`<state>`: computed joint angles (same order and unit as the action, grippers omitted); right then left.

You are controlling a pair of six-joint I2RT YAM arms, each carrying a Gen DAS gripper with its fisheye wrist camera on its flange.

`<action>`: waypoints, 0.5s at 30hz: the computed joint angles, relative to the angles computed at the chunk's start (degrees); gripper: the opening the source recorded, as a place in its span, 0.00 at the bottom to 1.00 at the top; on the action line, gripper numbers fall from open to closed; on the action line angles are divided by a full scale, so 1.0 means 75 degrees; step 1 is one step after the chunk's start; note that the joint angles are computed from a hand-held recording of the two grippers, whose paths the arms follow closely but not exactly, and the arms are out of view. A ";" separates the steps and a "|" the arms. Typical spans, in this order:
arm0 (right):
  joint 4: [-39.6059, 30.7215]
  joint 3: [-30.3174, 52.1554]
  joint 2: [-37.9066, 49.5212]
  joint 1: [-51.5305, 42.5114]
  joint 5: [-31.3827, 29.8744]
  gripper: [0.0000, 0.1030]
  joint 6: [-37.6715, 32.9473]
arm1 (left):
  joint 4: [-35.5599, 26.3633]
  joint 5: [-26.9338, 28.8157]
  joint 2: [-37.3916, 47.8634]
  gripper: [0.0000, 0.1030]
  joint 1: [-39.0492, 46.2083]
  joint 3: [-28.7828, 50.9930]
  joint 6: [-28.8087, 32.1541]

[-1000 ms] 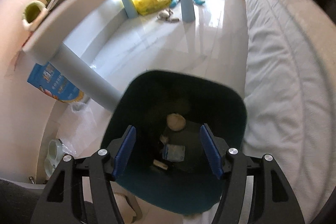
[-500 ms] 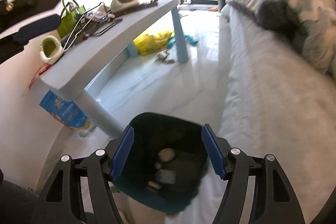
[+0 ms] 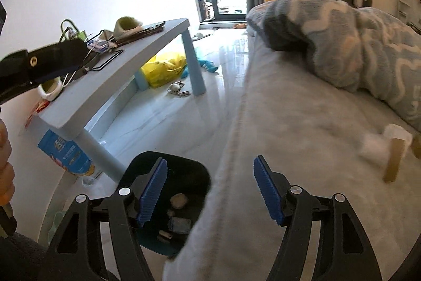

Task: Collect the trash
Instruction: 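Move both tools back over the bed toward the remaining trash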

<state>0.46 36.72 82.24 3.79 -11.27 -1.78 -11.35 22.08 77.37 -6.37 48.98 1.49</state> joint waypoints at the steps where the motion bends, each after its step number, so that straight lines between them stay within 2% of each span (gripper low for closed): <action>1: -0.0029 -0.0020 -0.0047 -0.0145 -0.0069 0.67 -0.0053 | 0.0029 -0.0067 0.0024 0.64 -0.0143 0.0006 -0.0064; 15: -0.0382 -0.0153 -0.0429 -0.2318 -0.1274 0.68 -0.0878 | 0.0365 -0.1001 0.0479 0.71 -0.1662 0.0168 -0.0500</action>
<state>-2.41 35.57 79.03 -13.60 -20.82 -8.37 -8.61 14.57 80.96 -18.83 50.23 -2.26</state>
